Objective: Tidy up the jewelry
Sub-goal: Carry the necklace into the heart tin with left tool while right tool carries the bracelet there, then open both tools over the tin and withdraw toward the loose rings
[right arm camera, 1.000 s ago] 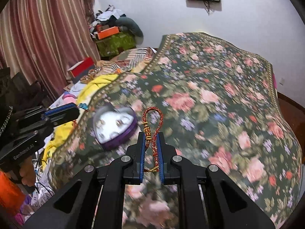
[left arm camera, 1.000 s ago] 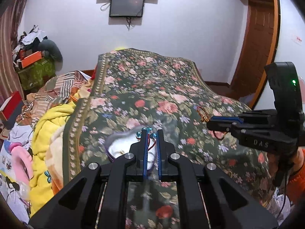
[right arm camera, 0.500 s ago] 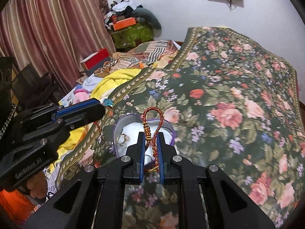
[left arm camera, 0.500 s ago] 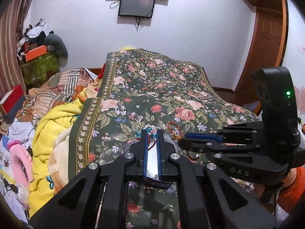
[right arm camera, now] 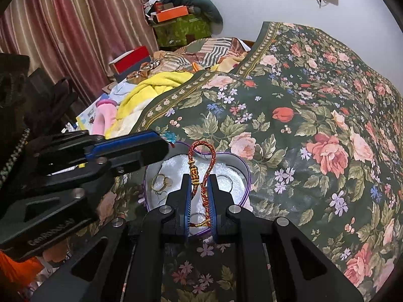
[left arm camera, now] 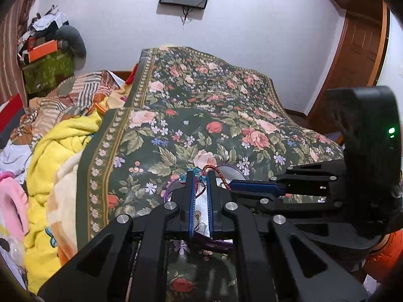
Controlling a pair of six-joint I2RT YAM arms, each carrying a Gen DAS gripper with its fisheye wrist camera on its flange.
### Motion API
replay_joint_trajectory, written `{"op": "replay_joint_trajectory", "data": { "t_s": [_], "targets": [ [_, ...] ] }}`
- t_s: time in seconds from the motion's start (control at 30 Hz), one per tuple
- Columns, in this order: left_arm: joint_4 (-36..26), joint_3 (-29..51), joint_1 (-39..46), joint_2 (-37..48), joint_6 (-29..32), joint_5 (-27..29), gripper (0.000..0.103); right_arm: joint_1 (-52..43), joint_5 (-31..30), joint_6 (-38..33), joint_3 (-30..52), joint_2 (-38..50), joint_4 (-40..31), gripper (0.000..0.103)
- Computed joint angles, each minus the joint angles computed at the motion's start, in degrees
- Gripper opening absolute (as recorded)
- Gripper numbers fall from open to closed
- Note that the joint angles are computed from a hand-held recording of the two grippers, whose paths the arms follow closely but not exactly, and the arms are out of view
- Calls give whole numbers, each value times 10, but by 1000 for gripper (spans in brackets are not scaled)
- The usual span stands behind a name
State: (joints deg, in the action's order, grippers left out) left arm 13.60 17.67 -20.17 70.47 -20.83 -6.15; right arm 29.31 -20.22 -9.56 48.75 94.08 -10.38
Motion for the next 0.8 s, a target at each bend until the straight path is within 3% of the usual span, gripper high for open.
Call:
{"op": "replay_joint_trajectory", "data": {
  "t_s": [0.13, 0.4, 0.8],
  "targets": [
    [9, 5, 1, 24, -6, 9, 6, -6, 12, 4, 0, 2, 0, 29],
    [-29, 13, -16, -2, -16, -18, 6, -20, 5, 0, -16, -37, -3, 29],
    [-154, 24, -99, -123, -41, -108, 6, -62, -8, 7, -64, -161, -26, 29]
  ]
}}
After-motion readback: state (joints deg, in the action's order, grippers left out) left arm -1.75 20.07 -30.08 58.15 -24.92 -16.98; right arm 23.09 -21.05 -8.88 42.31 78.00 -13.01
